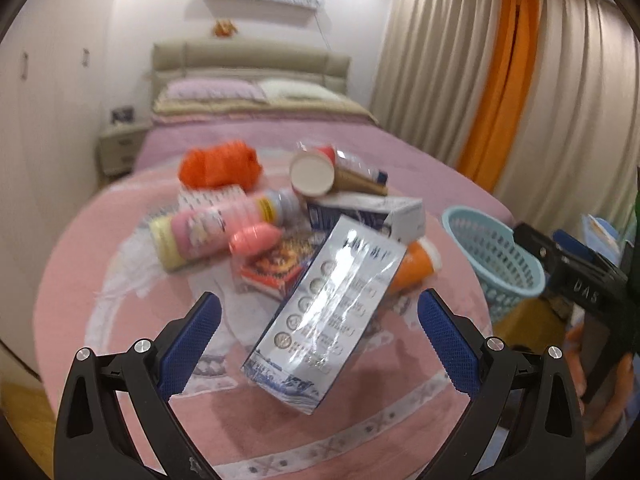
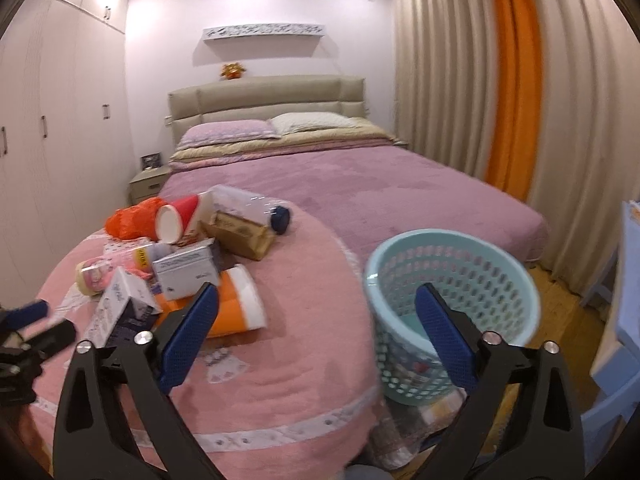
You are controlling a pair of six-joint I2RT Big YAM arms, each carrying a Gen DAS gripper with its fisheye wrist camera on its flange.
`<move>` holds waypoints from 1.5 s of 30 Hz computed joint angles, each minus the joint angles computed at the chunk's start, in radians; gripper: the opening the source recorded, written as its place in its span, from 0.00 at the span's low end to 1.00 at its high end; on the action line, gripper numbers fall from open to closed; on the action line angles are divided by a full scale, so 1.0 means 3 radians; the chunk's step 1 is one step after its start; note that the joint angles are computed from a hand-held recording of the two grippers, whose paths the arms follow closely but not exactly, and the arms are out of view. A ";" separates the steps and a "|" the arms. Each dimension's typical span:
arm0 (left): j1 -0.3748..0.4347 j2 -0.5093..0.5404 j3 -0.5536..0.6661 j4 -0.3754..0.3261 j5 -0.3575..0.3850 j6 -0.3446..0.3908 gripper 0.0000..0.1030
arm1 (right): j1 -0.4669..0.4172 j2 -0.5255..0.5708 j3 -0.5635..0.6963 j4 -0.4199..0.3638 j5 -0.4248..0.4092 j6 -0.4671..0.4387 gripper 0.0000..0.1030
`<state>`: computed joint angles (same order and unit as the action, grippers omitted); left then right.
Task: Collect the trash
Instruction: 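Grasp the white milk carton with the left tool while the right tool grasps the white box carton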
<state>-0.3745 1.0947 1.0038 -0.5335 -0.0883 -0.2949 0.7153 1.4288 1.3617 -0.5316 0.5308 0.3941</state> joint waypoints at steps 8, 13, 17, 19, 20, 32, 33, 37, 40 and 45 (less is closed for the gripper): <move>0.0177 0.0257 0.0110 -0.0102 0.0599 0.0217 0.93 | -0.0074 0.0380 0.0553 -0.0141 -0.0752 -0.0277 0.83; 0.0176 0.0439 0.0239 -0.0238 0.0610 0.0303 0.91 | -0.0105 0.0707 0.1015 -0.0485 -0.1121 -0.0325 0.83; 0.0200 0.0490 0.0263 -0.0271 0.0655 0.0326 0.89 | -0.0118 0.0936 0.1343 -0.0786 -0.1289 -0.0359 0.83; 0.0220 0.0534 0.0285 -0.0282 0.0672 0.0334 0.85 | -0.0138 0.1049 0.1481 -0.0913 -0.1365 -0.0376 0.83; 0.0219 0.0550 0.0296 -0.0291 0.0674 0.0333 0.84 | -0.0141 0.1138 0.1607 -0.1037 -0.1403 -0.0370 0.83; 0.0171 0.0643 0.0343 -0.0362 0.0719 0.0399 0.67 | -0.0191 0.1666 0.2322 -0.1700 -0.1560 -0.0322 0.68; 0.0172 0.0638 0.0341 -0.0362 0.0726 0.0402 0.65 | -0.0198 0.1689 0.2354 -0.1730 -0.1592 -0.0315 0.66; 0.0152 0.0607 0.0325 -0.0373 0.0702 0.0398 0.61 | -0.0233 0.1787 0.2479 -0.1853 -0.1726 -0.0290 0.55; 0.0134 0.0527 0.0273 -0.0398 0.0662 0.0338 0.59 | -0.0232 0.1787 0.2472 -0.1818 -0.1729 -0.0314 0.55; 0.0168 0.0313 0.0185 -0.0364 0.0633 0.0231 0.58 | -0.0257 0.1587 0.2160 -0.1529 -0.1860 -0.0246 0.54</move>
